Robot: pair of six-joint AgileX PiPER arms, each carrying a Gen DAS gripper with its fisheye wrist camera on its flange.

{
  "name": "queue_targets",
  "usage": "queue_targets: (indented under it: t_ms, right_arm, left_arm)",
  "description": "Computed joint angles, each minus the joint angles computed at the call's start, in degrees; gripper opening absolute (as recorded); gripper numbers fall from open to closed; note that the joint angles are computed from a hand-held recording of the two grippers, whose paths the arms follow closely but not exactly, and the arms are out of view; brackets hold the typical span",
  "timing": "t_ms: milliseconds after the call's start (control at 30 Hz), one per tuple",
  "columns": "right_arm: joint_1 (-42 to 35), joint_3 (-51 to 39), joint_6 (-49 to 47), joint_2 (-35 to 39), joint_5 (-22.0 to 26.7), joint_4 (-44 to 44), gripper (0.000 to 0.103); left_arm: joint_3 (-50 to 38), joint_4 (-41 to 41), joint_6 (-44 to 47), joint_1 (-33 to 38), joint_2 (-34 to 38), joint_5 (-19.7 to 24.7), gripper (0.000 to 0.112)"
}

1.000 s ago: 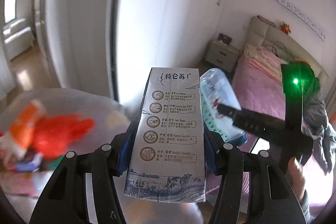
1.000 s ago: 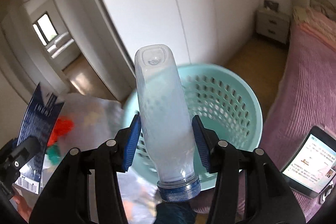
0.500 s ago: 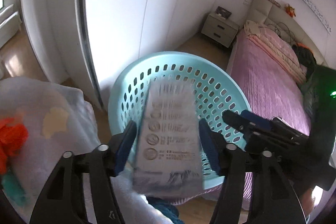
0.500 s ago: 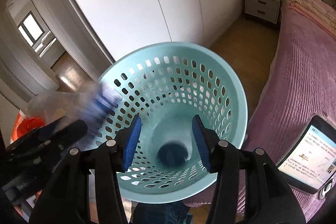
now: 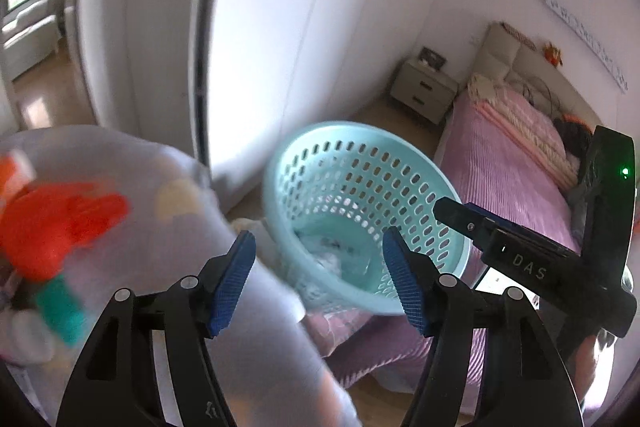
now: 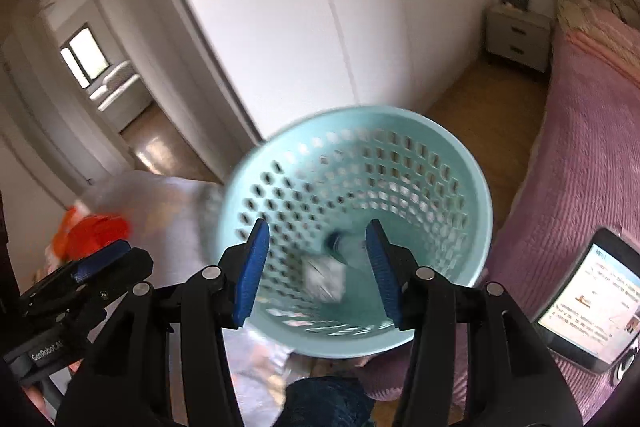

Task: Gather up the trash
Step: 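Grasp the red plastic bag with the right tool while the left grasps the cardboard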

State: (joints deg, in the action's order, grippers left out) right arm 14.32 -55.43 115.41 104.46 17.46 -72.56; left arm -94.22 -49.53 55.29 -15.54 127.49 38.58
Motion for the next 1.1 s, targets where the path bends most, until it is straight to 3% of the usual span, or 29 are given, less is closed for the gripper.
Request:
queue_targets:
  t_ms: [333,567,767,867,1000,1100]
  right_arm:
    - [12.8,-7.2,0.4,0.3,6.0,-4.9,0.047]
    - [18.0,-18.8,-14.4,6.4,8.1,6.3,0.047]
    - [19.9,-30.0,-26.5,13.5,9.9,15.8,0.047]
    - [20.4,-37.2,-33.6,18.1,10.9,20.8,0.052]
    - [20.7,-46.6,-41.1,24.2,12.8,26.2,0.054]
    - [20.7,-54.4,-46.4,29.1,14.9,30.4,0.061]
  left_arm:
    - [15.4,-10.7,13.5,12.6,-14.6,-3.3,0.064]
    - [15.5,-9.8,12.3,23.8,-17.1,-4.8,0.064]
    - [7.7,-3.9,5.1,33.5,-12.2,-4.2,0.064]
    - [2.7,0.9,0.0,36.4,-8.5,-4.4,0.064]
    - [-5.6,7.0,-6.5,39.6,-2.0,-2.6,0.064]
    - [-11.9,10.7,-9.4,40.4,2.7,0.1,0.064]
